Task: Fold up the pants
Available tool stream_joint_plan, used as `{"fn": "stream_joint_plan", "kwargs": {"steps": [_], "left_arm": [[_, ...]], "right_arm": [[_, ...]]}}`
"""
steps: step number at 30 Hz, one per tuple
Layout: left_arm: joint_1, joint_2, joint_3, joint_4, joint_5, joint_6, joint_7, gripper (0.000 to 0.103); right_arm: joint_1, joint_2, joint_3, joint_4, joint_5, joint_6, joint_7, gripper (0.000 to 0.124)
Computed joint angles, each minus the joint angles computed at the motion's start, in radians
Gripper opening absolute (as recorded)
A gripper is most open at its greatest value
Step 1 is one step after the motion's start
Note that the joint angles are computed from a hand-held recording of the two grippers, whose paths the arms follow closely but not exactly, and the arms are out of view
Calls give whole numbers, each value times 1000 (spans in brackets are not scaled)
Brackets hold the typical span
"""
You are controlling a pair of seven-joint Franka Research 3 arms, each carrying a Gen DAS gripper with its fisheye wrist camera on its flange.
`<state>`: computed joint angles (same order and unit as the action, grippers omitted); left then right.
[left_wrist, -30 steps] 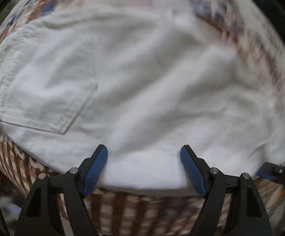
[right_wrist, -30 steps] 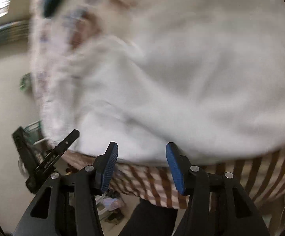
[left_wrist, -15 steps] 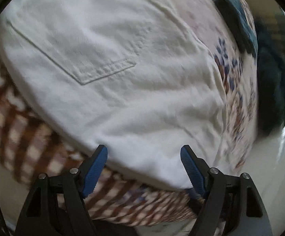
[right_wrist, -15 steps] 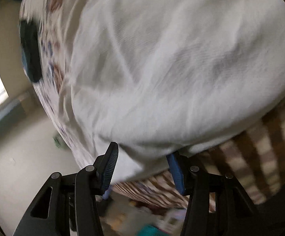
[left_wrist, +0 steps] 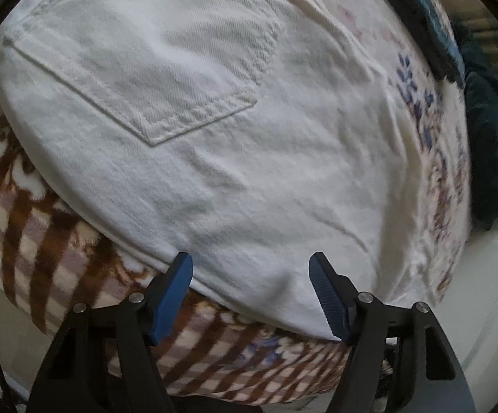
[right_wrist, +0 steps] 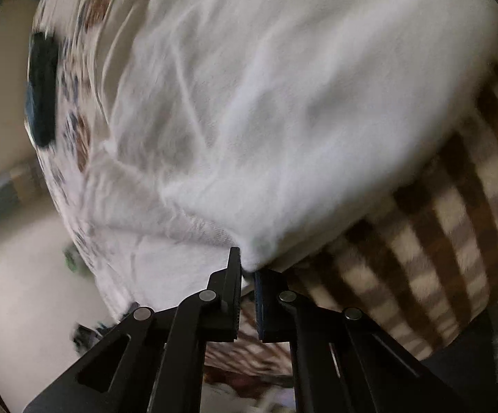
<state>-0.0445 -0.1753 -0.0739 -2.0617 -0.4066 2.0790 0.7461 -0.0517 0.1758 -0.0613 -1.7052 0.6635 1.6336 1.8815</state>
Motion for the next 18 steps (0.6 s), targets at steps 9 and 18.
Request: {"fn": "stream_joint_plan", "kwargs": {"steps": [9, 18], "left_arm": [[-37, 167, -69, 300, 283, -192, 109, 85], [-100, 348, -111, 525, 472, -181, 67, 94]], "right_arm": [[-52, -32, -39, 80, -72, -14, -100, 79], [-173, -69, -123, -105, -52, 511, -39, 86]]}}
